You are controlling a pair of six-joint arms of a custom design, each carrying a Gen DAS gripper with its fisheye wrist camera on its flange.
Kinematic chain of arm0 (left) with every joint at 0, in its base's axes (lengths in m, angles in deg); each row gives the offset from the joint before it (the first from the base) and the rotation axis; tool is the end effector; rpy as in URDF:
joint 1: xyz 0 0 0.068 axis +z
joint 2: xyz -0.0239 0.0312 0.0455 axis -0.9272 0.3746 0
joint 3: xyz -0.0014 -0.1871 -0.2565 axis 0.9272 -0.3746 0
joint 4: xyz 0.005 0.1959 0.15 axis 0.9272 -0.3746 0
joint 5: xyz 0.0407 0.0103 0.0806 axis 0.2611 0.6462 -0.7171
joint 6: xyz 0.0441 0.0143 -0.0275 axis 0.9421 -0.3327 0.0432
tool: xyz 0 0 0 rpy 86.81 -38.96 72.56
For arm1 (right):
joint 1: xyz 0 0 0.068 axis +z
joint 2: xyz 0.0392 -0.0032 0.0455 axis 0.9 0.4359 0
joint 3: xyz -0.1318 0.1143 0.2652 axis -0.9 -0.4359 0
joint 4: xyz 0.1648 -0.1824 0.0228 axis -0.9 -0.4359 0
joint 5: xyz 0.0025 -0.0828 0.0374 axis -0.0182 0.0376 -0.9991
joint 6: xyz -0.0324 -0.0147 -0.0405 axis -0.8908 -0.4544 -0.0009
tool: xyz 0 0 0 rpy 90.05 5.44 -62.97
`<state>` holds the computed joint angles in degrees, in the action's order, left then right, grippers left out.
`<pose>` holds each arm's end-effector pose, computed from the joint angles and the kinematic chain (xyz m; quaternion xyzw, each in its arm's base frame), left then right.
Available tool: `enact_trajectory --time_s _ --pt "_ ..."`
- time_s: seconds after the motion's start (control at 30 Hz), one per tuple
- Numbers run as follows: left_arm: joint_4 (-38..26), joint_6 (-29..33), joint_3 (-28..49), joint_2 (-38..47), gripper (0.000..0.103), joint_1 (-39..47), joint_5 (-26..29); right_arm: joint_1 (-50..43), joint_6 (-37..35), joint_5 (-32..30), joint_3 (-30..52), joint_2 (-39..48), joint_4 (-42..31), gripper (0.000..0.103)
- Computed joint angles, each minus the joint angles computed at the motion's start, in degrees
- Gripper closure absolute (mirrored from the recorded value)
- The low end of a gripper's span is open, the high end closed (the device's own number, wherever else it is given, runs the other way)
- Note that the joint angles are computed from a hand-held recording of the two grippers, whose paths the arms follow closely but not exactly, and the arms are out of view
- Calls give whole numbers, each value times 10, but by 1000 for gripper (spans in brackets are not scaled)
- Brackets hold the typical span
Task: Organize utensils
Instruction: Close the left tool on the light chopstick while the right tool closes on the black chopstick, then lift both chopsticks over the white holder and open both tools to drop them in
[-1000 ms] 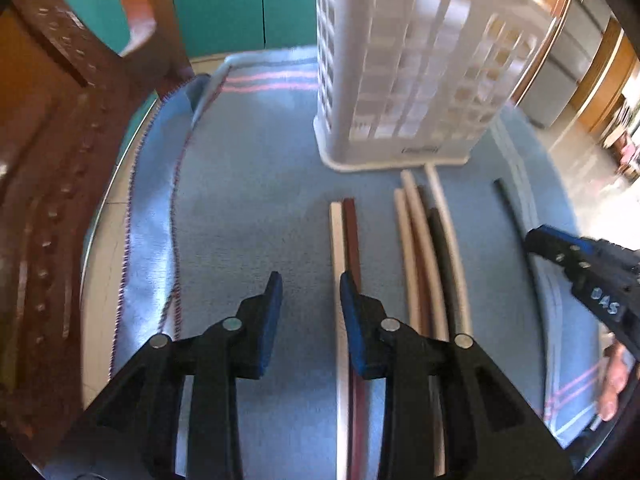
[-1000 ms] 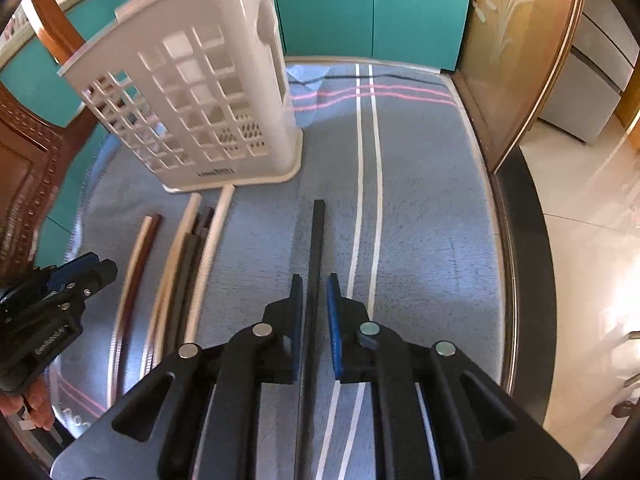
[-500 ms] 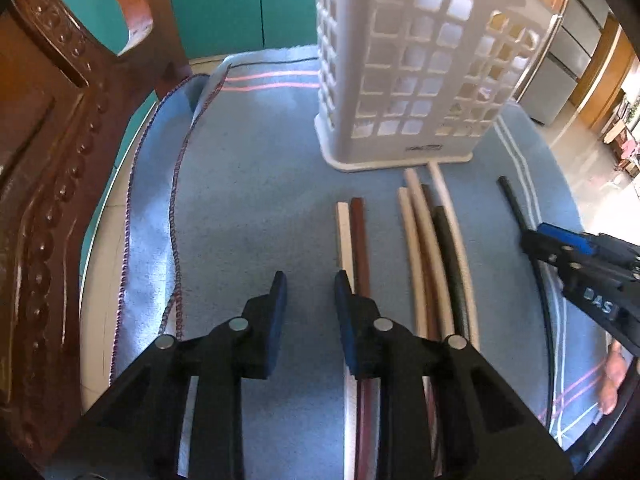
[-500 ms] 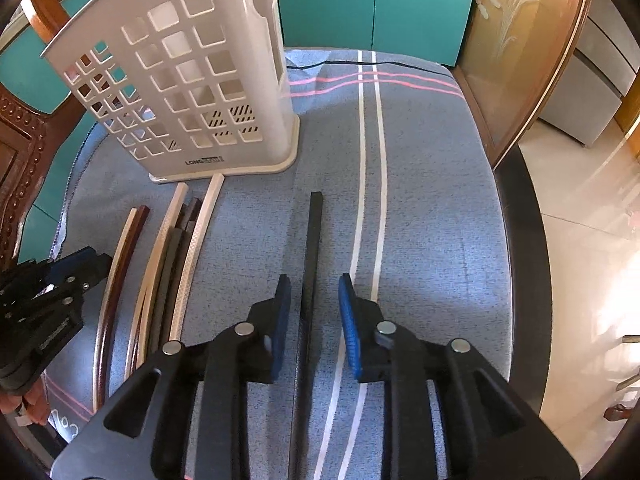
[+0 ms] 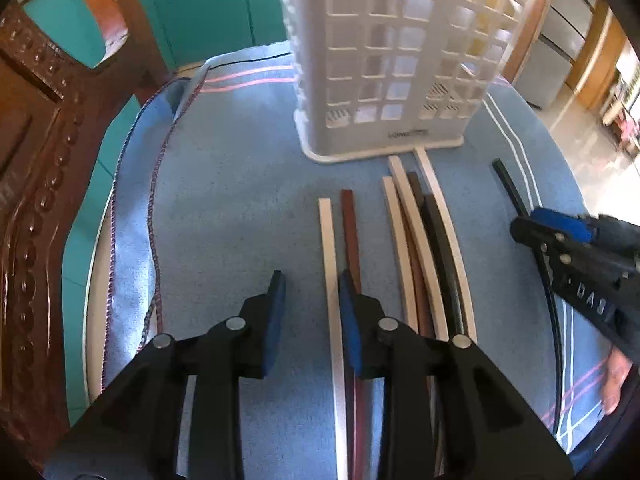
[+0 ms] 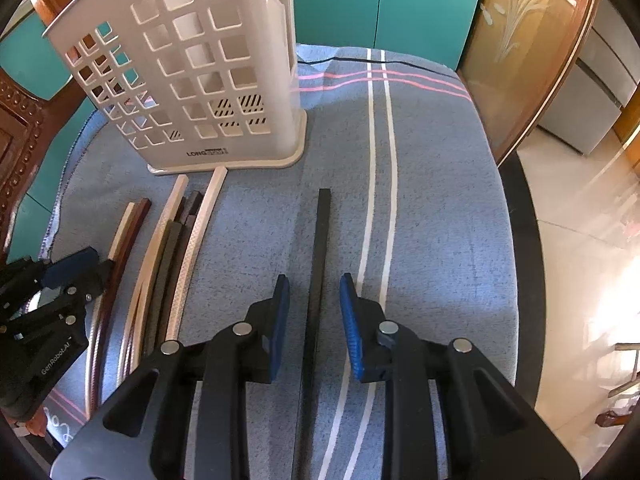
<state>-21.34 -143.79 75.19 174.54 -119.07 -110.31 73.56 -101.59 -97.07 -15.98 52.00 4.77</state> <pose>0.2071 -0.2336 0.0764 -0.0907 0.9677 0.0236 0.2341 0.2803 0.0517 0.0935 -0.2179 0.9503 0.0607 0.2137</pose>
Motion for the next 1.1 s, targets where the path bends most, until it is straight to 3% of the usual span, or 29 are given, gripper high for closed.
enact_trajectory --time_s 0.13,0.17,0.23,0.27,0.4,0.5,0.6,0.73,0.83,0.97,1.03,1.1 --pt "2 5 6 9 76 11 1 20 0 33 -18 1 36 77" --pt "-2 13 15 15 84 8 -1 21 -6 36 -19 1 36 77" --pt "-1 28 23 19 95 5 1 27 -13 25 -21 -2 30 90" --pt "-14 27 35 26 96 1 -6 31 -12 23 -23 -3 30 95" --pt "-17 21 40 21 96 -13 -25 25 -10 -14 -41 -23 34 97" --pt "-69 7 56 -14 96 -53 -84 4 -17 -46 -64 -83 26 97" --pt "-123 -18 70 -57 96 -100 -141 -41 -35 -113 -76 -173 -27 97" --pt "-215 -69 88 -130 96 -169 -219 -129 -89 -230 -55 -306 -165 97" --pt "-290 -98 107 -199 96 -218 -286 -219 -151 -332 -9 -392 -309 97" --pt "-364 -108 129 -294 96 -256 -365 -298 -198 -435 77 -426 -442 97" --pt "-358 -94 133 -326 96 -260 -399 -321 -192 -477 106 -437 -472 96" --pt "-297 -41 123 -366 96 -243 -435 -327 -108 -522 126 -457 -426 96"
